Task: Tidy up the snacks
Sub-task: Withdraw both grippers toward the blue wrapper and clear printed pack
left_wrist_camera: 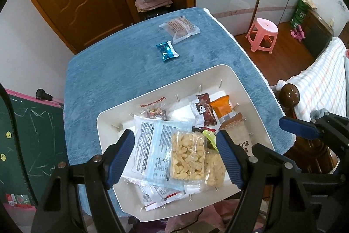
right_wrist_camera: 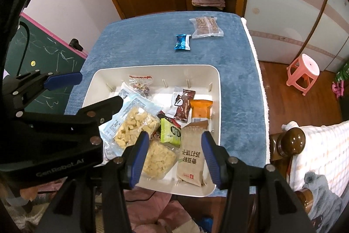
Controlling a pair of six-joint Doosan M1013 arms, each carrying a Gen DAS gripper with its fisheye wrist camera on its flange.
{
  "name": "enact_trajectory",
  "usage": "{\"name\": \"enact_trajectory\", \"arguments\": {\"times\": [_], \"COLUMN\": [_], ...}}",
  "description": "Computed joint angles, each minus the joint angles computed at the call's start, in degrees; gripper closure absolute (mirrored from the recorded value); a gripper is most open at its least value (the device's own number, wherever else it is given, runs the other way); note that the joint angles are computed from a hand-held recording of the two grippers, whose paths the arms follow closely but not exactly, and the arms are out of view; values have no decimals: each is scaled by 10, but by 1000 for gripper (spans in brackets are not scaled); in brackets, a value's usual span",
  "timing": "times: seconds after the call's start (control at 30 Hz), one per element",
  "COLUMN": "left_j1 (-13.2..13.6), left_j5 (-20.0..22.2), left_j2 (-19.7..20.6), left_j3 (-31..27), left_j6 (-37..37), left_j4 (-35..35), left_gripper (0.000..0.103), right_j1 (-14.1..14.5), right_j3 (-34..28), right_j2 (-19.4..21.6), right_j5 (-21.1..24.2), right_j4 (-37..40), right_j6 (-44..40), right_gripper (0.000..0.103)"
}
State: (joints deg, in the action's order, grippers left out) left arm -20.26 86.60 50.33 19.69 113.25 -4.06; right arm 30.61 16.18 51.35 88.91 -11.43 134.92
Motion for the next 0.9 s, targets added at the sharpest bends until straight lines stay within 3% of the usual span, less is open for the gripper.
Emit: {"name": "enact_trajectory", "arguments": {"times": [0.63, 0.8, 0.9], "left_j1": [-4, -4, -2], "left_j5": [-17, -18, 4], "left_j2": [-19, -10, 14], "left_j3": [29, 7, -42], "left_j6": [-11, -19, -32], "left_j4": [0, -1, -1], "left_gripper": [27, 27, 27], "right_j1": [-2, -8, -16], "right_j3": [79, 102, 103], "right_j2": [-42, -54, -55], "right_j5": [-39, -51, -56], "right_j4": [-3, 1, 11], "right_j6": [21, 42, 58], "right_gripper": [52, 52, 52]}}
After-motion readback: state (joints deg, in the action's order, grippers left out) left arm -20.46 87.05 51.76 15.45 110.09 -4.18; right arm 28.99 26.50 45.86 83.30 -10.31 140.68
